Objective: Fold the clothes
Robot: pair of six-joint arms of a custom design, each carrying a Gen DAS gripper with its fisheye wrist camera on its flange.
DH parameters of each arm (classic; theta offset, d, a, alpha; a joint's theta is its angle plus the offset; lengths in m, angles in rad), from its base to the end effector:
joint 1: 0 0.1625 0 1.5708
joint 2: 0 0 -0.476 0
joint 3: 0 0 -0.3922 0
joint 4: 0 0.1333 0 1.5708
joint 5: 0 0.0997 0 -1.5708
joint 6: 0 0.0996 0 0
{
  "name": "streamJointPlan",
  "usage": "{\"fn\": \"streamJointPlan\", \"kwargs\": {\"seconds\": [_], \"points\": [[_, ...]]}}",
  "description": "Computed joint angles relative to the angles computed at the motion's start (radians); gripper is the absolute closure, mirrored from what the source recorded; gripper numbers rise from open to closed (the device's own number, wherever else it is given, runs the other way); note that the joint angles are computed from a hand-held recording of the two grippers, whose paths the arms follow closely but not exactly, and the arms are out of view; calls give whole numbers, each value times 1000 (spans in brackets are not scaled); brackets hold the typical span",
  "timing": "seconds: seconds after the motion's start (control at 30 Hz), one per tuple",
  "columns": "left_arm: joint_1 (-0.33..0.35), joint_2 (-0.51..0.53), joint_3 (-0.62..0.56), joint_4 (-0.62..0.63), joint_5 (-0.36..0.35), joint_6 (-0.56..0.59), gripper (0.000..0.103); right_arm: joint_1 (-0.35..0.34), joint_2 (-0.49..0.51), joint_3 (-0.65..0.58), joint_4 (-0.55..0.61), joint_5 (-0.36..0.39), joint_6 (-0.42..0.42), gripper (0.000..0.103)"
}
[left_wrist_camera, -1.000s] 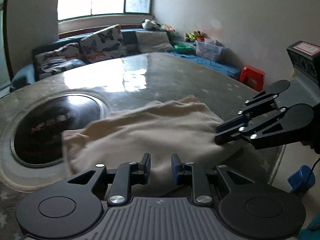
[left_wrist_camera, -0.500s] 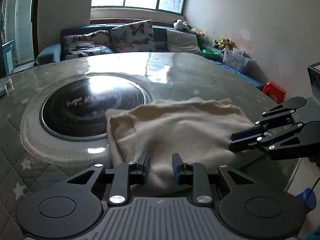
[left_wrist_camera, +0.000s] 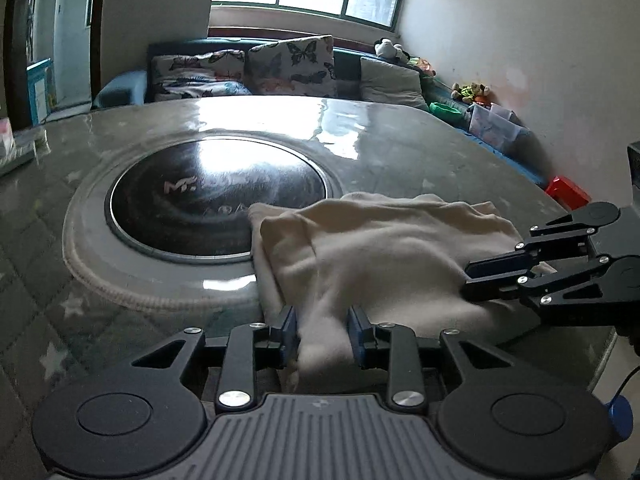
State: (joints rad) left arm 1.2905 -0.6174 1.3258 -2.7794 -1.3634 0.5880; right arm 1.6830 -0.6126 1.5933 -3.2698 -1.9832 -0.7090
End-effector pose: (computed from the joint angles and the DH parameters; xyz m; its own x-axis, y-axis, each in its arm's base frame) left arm -0.0791 -0.8307 0.1452 -0.6705 0.6140 -0.4164 0.7388 0.6041 -0.2988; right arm 0.1760 -0.7277 0.1072 -0.6585 -0.3660 0.6575 -0.6760 0.6718 -0.3030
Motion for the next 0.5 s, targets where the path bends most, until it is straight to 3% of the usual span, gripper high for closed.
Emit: {"fn": "streamJointPlan", "kwargs": {"seconds": [0.27, 0.5], "points": [[-6, -49, 55, 50, -8, 35, 72, 1, -49, 67, 25, 5, -24, 86], [-23, -25, -9, 48, -34, 50, 71, -5, -80, 72, 12, 36, 73, 86]]}}
